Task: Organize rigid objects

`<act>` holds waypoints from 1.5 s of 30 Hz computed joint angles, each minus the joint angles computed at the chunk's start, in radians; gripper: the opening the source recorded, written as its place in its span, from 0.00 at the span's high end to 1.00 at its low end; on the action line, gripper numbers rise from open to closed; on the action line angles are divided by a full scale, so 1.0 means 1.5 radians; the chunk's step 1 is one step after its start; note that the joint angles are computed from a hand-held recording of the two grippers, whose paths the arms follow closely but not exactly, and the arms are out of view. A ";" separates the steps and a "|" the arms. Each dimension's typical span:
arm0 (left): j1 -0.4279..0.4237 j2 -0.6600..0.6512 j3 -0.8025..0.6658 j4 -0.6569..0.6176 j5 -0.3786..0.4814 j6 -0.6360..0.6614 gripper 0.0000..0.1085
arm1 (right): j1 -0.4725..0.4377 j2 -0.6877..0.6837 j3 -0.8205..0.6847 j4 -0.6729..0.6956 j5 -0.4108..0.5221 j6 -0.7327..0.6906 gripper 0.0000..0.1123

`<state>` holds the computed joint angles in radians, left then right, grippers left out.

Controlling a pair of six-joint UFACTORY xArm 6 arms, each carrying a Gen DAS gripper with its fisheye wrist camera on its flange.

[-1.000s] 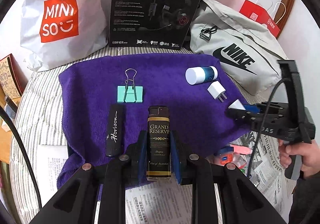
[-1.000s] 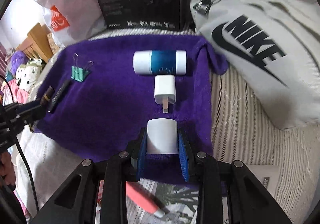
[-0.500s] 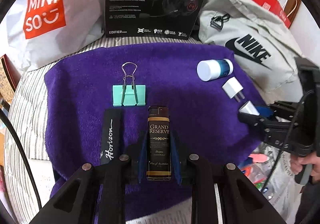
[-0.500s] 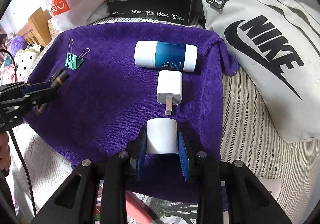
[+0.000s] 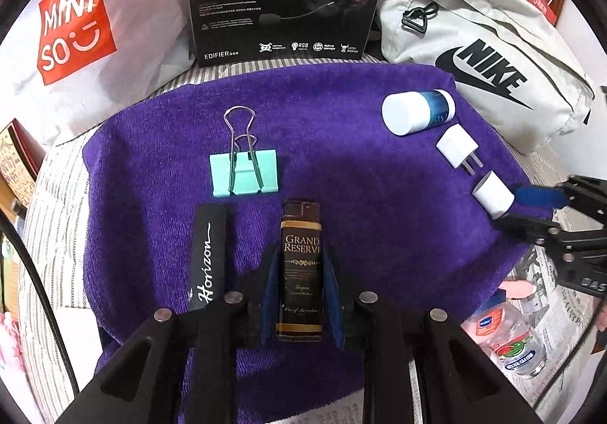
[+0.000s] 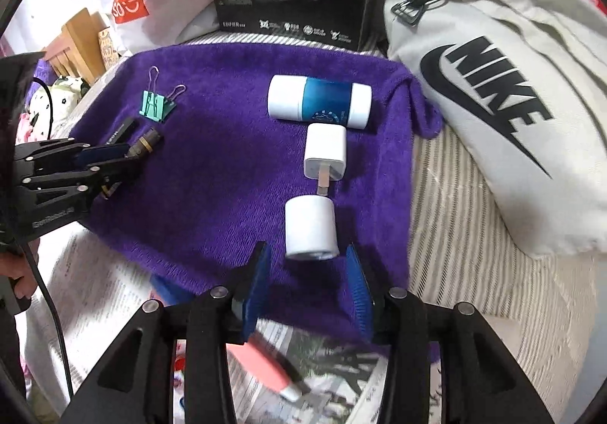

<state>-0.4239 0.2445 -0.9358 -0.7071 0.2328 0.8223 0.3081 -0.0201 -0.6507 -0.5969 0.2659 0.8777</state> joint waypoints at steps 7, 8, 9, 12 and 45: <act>-0.012 -0.021 0.019 -0.049 0.013 0.038 0.49 | 0.000 -0.093 0.075 0.001 -0.014 0.032 0.55; -0.016 -0.024 0.027 -0.043 0.002 0.031 0.49 | 0.003 -0.104 0.083 0.004 -0.008 0.033 0.55; -0.018 -0.028 0.031 -0.040 -0.002 0.022 0.49 | 0.006 -0.122 0.097 0.003 -0.005 0.042 0.55; -0.012 -0.057 0.055 -0.032 0.001 -0.011 0.49 | 0.013 -0.180 0.147 0.013 -0.006 0.058 0.55; -0.142 -0.165 0.206 -0.227 -0.003 0.219 0.50 | 0.149 -0.475 0.392 0.090 0.067 0.229 0.54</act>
<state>-0.6371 -0.0028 -0.6265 -1.0479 0.2281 1.1502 0.5316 -0.7324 -0.0632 -0.4613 0.3663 1.2213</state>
